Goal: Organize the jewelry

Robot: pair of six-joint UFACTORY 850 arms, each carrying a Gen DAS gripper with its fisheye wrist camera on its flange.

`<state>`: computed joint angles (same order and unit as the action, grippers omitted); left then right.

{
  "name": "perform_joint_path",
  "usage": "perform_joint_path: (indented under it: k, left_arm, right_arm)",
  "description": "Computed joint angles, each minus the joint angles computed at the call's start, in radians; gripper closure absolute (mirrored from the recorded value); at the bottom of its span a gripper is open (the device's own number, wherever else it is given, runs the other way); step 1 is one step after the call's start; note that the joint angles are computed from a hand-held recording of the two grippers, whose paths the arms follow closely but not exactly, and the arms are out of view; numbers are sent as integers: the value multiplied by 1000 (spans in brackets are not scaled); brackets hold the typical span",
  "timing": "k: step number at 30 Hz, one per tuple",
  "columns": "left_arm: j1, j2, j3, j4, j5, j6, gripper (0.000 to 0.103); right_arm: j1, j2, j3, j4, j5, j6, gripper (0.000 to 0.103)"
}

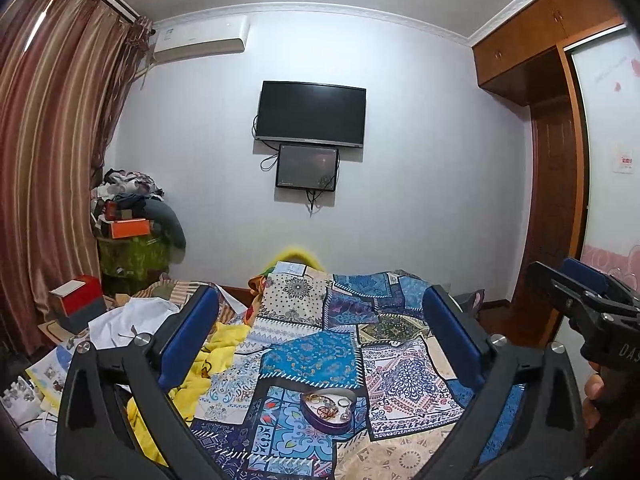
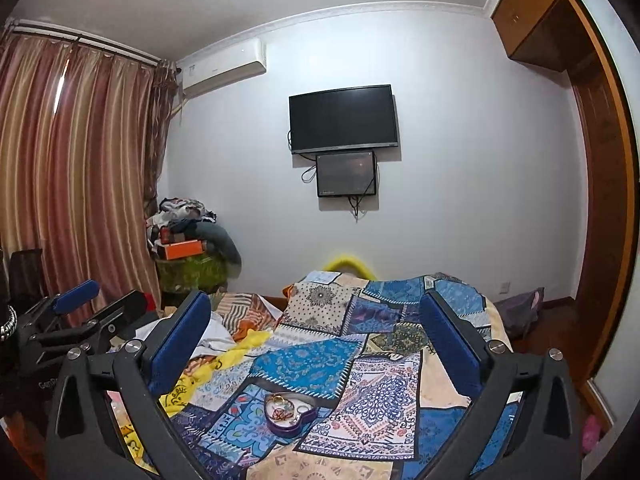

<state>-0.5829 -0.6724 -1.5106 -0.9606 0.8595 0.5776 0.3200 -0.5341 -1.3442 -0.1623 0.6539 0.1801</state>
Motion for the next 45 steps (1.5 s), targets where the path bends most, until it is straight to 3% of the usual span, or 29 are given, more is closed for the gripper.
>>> perform_joint_path:
  k: [45]
  left_arm:
    - [18,-42,-52,-12,-82,10,0]
  right_arm:
    - [-4,3,-16,-43,-86,47,0]
